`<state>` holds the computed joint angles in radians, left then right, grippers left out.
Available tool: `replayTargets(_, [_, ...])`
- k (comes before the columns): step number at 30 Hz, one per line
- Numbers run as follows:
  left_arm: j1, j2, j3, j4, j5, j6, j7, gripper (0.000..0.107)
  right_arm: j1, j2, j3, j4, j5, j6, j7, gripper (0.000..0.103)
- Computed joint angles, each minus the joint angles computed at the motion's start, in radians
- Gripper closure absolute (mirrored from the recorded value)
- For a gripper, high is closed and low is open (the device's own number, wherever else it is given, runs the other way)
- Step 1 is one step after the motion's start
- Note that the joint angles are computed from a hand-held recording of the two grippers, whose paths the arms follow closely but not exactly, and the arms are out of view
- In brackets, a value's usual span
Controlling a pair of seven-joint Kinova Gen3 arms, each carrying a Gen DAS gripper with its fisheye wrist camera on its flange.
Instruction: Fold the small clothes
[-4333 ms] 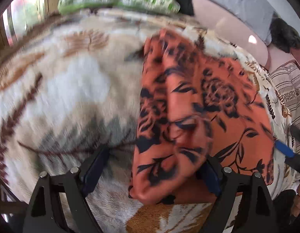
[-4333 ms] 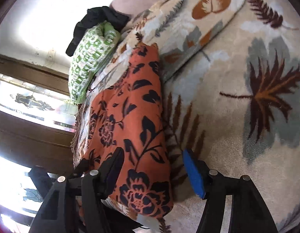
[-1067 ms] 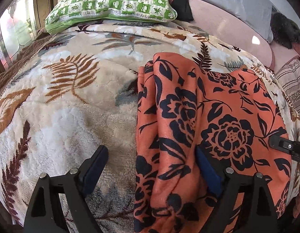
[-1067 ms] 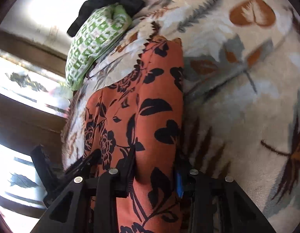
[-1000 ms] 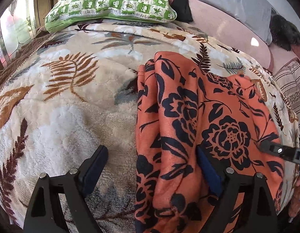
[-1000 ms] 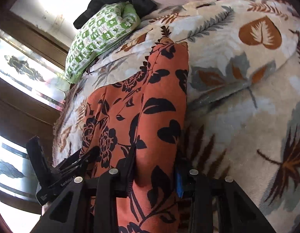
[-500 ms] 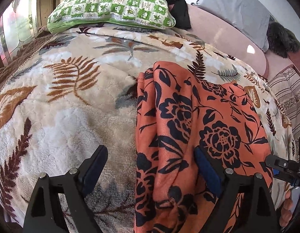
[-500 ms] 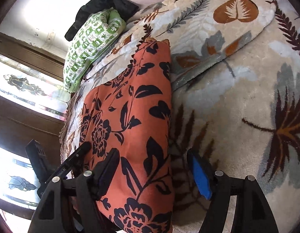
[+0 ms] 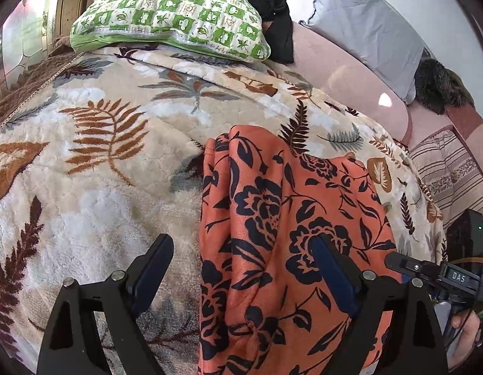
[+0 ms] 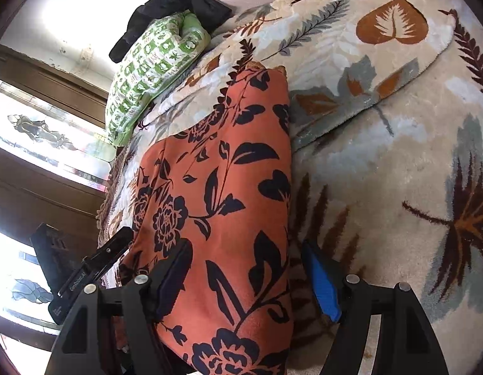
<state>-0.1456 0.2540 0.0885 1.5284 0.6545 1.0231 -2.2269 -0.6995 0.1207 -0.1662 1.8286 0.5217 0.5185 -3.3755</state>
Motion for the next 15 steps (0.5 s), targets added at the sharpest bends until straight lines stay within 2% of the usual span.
replayTargets(3, [0.069, 0.085, -0.062, -0.048, -0.044, 0.078, 0.065, 0.016, 0.023, 0.027, 0.031, 0.004, -0.080, -0.065, 0.083, 0.027])
replayTargets(5, [0.082, 0.079, -0.043, -0.054, -0.101, 0.065, 0.081, 0.017, 0.105, 0.058, -0.031, -0.009, -0.146, -0.096, 0.164, 0.026])
replayTargets(6, [0.079, 0.068, -0.026, -0.049, -0.114, 0.061, 0.065, 0.021, 0.132, 0.072, -0.065, -0.031, -0.156, -0.087, 0.205, 0.029])
replayTargets(7, [0.059, 0.071, 0.002, -0.053, -0.110, 0.074, 0.054, 0.039, 0.140, 0.088, -0.084, -0.061, -0.149, -0.061, 0.245, 0.029])
replayTargets(8, [0.049, 0.086, 0.012, -0.066, -0.096, 0.103, 0.052, 0.047, 0.129, 0.106, -0.085, -0.093, -0.145, -0.021, 0.286, 0.035])
replayTargets(9, [0.054, 0.093, 0.003, -0.076, -0.090, 0.115, 0.059, 0.050, 0.121, 0.116, -0.081, -0.123, -0.157, 0.020, 0.327, 0.044])
replayTargets(10, [0.041, 0.101, 0.011, -0.085, -0.074, 0.135, 0.052, 0.062, 0.106, 0.116, -0.060, -0.142, -0.185, 0.049, 0.363, 0.049])
replayTargets(11, [0.027, 0.105, 0.023, -0.092, -0.063, 0.150, 0.052, 0.068, 0.090, 0.108, -0.038, -0.149, -0.197, 0.062, 0.388, 0.061])
replayTargets(13, [0.043, 0.081, 0.020, -0.091, -0.071, 0.141, 0.052, 0.074, 0.049, 0.101, 0.001, -0.191, -0.214, 0.131, 0.459, 0.065])
replayTargets(15, [0.050, 0.061, 0.022, -0.094, -0.039, 0.144, 0.036, 0.076, -0.043, 0.103, 0.082, -0.246, -0.201, 0.213, 0.525, 0.067])
